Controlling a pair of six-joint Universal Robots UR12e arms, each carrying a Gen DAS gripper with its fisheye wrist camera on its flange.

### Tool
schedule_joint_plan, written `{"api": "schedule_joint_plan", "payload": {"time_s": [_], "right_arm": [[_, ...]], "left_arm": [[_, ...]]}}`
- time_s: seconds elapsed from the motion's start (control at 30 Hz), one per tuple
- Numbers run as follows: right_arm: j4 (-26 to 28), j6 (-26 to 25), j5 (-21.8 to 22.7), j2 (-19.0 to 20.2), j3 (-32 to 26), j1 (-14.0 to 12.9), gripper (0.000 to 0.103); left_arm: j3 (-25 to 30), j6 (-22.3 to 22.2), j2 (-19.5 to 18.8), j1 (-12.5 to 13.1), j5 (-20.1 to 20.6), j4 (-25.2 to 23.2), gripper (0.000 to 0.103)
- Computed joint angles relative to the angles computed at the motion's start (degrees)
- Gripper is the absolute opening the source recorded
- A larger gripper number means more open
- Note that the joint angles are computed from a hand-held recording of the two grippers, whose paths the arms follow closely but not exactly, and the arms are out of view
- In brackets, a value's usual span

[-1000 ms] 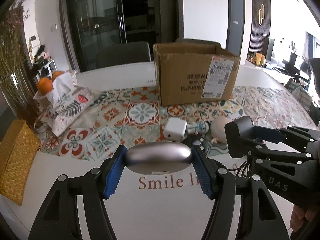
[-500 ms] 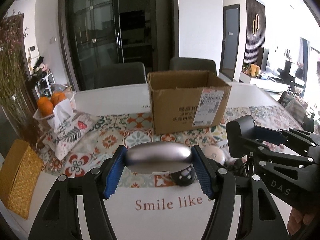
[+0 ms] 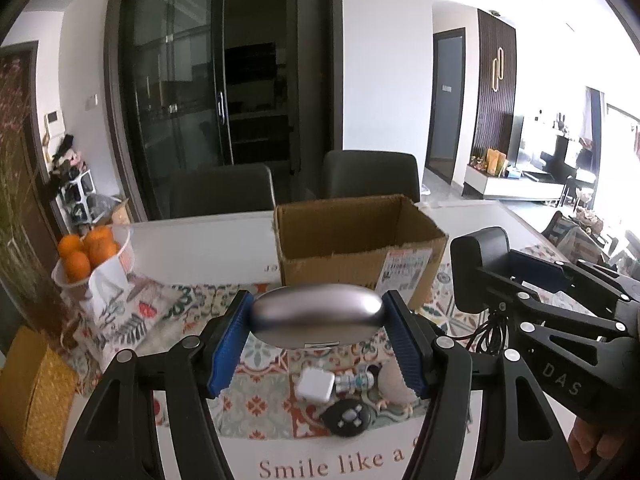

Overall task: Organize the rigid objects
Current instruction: 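Carry the silver mouse and black adapter into the cardboard box with both tools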

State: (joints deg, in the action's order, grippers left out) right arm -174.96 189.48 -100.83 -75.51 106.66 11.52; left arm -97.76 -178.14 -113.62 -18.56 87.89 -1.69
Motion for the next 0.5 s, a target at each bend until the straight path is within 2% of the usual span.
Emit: {"api": "schedule_joint_plan", "payload": {"time_s": [0.5], "right_arm": [[-0.63,-1.32,5.09,2.99,-5.60,-3.20,0.042]], "left_arm": [[8.15,1.12,-4.35,-0.19,-0.19,-0.30,0.065]]}}
